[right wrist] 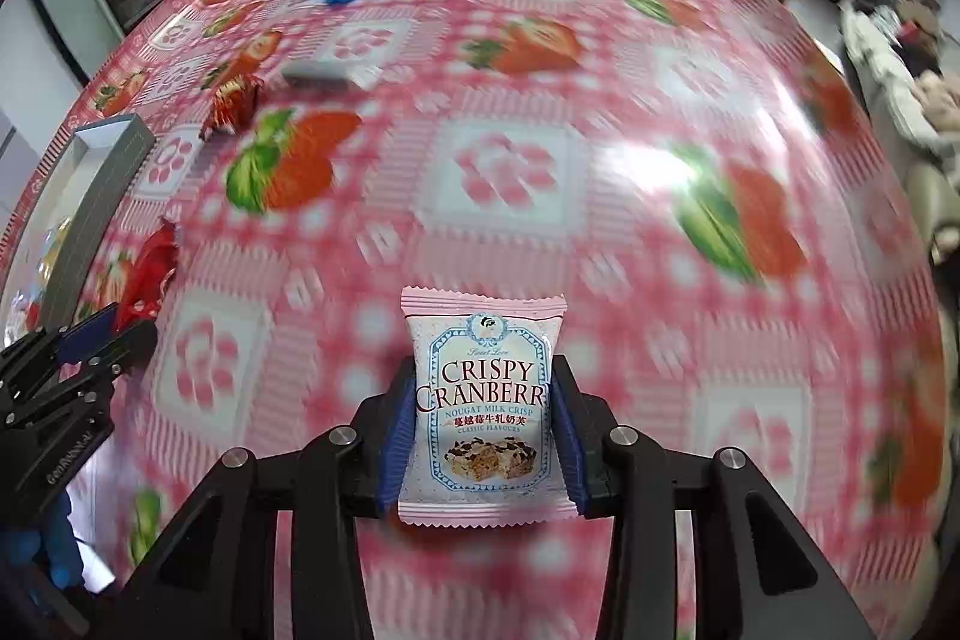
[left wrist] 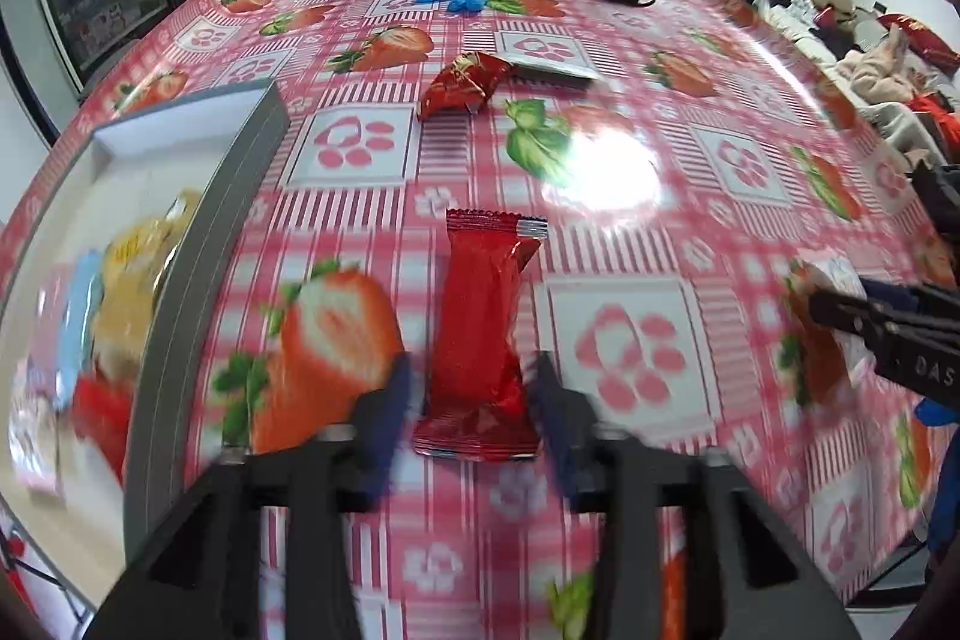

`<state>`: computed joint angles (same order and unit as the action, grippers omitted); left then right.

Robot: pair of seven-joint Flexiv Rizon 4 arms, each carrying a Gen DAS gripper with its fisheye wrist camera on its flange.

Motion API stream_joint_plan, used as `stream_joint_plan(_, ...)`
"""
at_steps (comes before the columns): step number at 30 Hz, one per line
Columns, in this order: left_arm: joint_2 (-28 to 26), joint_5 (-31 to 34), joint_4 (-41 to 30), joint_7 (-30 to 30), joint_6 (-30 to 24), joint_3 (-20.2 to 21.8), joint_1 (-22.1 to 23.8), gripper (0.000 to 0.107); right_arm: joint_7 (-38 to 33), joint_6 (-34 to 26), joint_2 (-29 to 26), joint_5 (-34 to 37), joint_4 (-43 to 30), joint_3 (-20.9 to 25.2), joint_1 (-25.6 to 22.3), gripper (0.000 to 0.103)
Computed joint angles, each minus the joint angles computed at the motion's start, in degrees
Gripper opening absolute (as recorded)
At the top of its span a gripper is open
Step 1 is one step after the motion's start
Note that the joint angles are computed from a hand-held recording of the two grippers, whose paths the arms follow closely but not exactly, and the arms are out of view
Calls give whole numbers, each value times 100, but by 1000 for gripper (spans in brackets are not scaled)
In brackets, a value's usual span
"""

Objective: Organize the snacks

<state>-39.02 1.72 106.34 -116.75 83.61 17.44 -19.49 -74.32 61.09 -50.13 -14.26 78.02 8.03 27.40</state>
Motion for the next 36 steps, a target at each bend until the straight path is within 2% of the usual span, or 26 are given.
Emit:
stream_joint_plan(1,4,52,29,-64,92,106,-89,81,-41,62,90,50,165,48,-59,61)
stream_joint_plan(2,-26,143,22,-163,204,336,-270,83,-58,209,209,83,405,59,-101,71)
stream_joint_plan(3,-49,175,-24,-208,166,494,-396,83,-9,356,269,50,546,-10,-71,89)
stream_joint_plan(5,-58,198,-147,-199,2,556,-422,83,203,734,366,-142,823,-288,85,89)
stream_joint_plan(8,-156,229,-372,-126,-188,444,-269,84,211,695,265,-150,684,-131,-16,89)
stream_joint_plan(11,-324,276,-613,-175,-441,375,-163,84,387,756,144,-327,639,-339,147,89)
stream_joint_plan(12,-350,264,-622,-143,-400,232,-31,84,425,740,95,-355,624,-346,156,93)
stream_joint_plan(13,-364,246,-546,-166,-126,95,101,86,496,917,85,-413,708,-424,202,103)
stream_joint_plan(15,-425,244,-524,-195,48,152,50,89,659,1243,91,-501,885,-562,275,103)
stream_joint_plan(17,-515,251,-507,-165,292,217,-13,103,917,1793,120,-625,1165,-849,432,103)
stream_joint_plan(20,-574,99,-476,-40,434,234,-50,103,1237,2574,118,-771,1516,-1317,702,103)
stream_joint_plan(36,-667,-539,-358,410,640,382,-269,103,1316,2606,111,-914,1510,-1271,639,103)
